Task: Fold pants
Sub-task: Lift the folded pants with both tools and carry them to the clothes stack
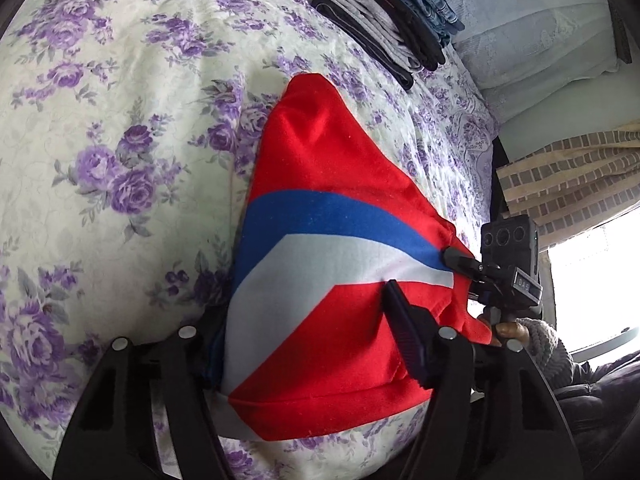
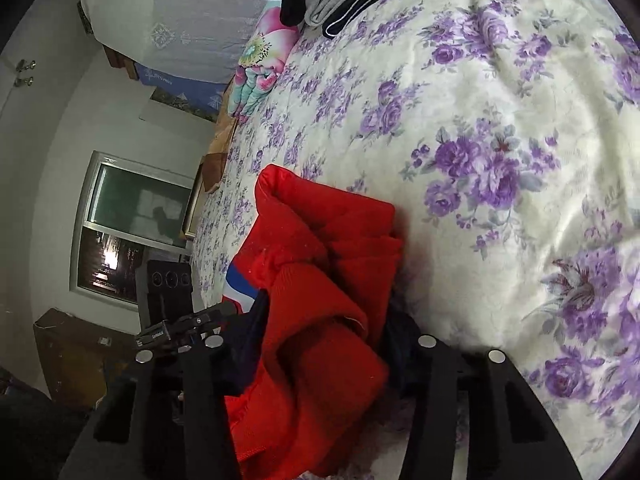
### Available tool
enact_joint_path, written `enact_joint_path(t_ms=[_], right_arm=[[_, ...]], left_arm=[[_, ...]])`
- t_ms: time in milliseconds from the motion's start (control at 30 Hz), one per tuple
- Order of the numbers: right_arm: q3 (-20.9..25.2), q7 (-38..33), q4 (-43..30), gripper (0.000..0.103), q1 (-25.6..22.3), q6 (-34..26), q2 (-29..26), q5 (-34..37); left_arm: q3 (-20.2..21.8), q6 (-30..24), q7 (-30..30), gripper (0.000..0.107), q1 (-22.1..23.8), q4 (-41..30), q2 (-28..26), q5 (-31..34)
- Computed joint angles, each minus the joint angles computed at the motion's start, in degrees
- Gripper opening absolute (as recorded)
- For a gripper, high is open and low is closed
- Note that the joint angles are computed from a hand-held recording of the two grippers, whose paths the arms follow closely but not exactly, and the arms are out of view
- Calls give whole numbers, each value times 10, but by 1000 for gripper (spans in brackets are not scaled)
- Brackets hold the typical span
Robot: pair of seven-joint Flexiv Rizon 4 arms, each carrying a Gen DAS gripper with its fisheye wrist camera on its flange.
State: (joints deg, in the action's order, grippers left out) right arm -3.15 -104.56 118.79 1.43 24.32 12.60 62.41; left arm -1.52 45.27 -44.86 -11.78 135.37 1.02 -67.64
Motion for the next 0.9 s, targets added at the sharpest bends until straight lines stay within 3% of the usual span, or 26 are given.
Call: enact_joint_path(t_ms=[200,433,567,733,900], right_arm=[[4,0,1,40,8,3,23,-26],[-9,0,17,38,13,1,47,-30],[-10,4,10,36,16,1,57,-51],[-26,-16,-53,36,23,13,42,-83],[-50,-40,-192,36,15,29,-32,-94]], left_arm=[[7,-22,-16,37,0,2,28,11],[6,-20,-36,34,-10,7,35,15],[2,-21,-50,32,-13,-18,40,54],[-14,-18,-41,31,-17,-109,5,67],[-43,-25,-38,31,0,-293,-86,86]])
